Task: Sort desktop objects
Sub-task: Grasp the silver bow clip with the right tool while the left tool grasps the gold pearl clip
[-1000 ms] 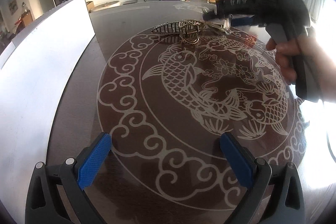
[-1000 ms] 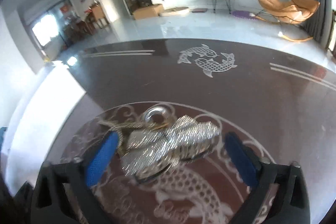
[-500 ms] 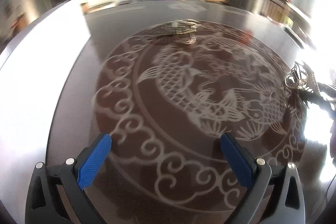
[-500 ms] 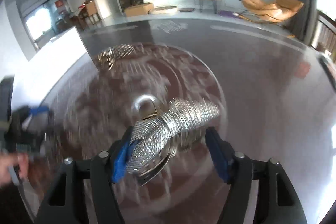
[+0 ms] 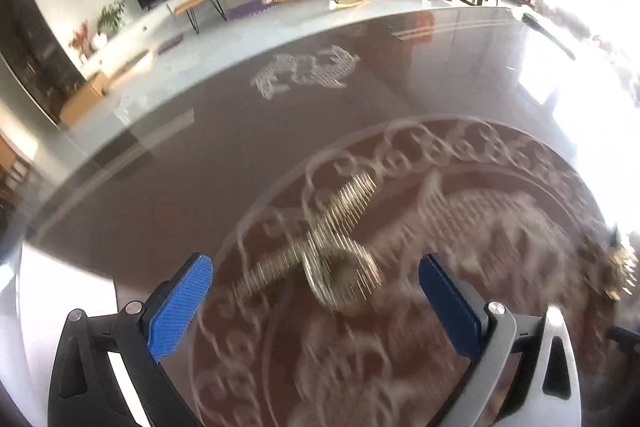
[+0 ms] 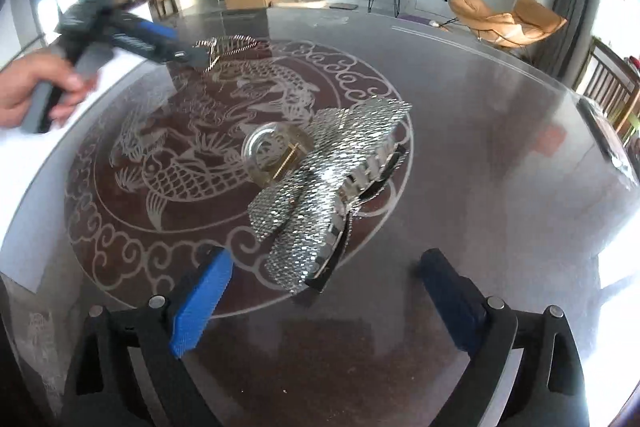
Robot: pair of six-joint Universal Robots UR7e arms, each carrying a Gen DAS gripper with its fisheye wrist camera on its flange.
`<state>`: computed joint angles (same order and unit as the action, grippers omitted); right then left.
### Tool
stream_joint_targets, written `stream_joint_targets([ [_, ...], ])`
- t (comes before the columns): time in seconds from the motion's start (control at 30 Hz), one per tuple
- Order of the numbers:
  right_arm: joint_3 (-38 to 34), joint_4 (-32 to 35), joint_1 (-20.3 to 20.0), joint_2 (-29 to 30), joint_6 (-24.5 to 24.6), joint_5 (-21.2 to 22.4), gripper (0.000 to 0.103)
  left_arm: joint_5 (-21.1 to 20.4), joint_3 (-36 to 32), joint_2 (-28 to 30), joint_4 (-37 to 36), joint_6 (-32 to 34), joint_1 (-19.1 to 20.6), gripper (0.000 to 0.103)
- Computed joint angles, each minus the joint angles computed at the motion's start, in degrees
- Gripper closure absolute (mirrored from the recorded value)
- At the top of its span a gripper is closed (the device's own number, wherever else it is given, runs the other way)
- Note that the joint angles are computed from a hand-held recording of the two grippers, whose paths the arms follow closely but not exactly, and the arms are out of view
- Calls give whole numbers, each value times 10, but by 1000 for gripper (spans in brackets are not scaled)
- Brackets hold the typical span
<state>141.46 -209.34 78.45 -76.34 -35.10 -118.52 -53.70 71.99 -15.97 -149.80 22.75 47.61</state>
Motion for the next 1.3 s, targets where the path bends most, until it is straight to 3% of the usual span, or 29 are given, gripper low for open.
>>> stream_joint_targets([
  [0.1, -5, -10, 7, 8, 12, -18, 8, 13, -51, 37, 19, 11, 10, 0],
  [0.17, -9, -11, 9, 11, 12, -24, 8, -42, -42, 21, 22, 9, 21, 3],
  [0.2, -8, -12, 10, 11, 12, -25, 8, -78, -40, 13, 38, 1, 27, 31],
  [0.23, -9, -12, 11, 12, 12, -26, 8, -90, -34, 9, 38, -6, 29, 43],
  [0.27, -11, -10, 11, 12, 13, -27, 8, -95, -14, -2, 22, -12, 28, 46],
  [0.37, -14, -10, 13, 14, 13, -30, 8, -61, 51, -28, -27, -29, 17, 45],
  [0.47, -19, -7, 2, 11, 5, -23, 8, -23, 155, -80, -82, -155, 6, 46],
  [0.7, -22, -11, 5, 15, 1, -29, 8, 45, 399, -191, -211, -377, -37, 44],
  [0.73, -22, -11, 5, 15, 0, -30, 8, 40, 418, -199, -223, -386, -40, 34],
  [0.77, -22, -12, 6, 15, 0, -32, 8, 24, 430, -208, -224, -390, -41, 24],
  [0.8, -22, -13, 6, 17, 1, -34, 8, -1, 436, -213, -223, -387, -39, 8],
  [0.83, -23, -16, 7, 19, 0, -39, 8, -14, 439, -213, -229, -372, -40, 5],
  [0.97, -24, -25, 11, 26, -3, -48, 8, 22, 449, -197, -233, -278, -57, 2],
  [1.3, -24, -28, 9, 27, -6, -51, 8, 11, 461, -210, -235, -273, -57, 0],
])
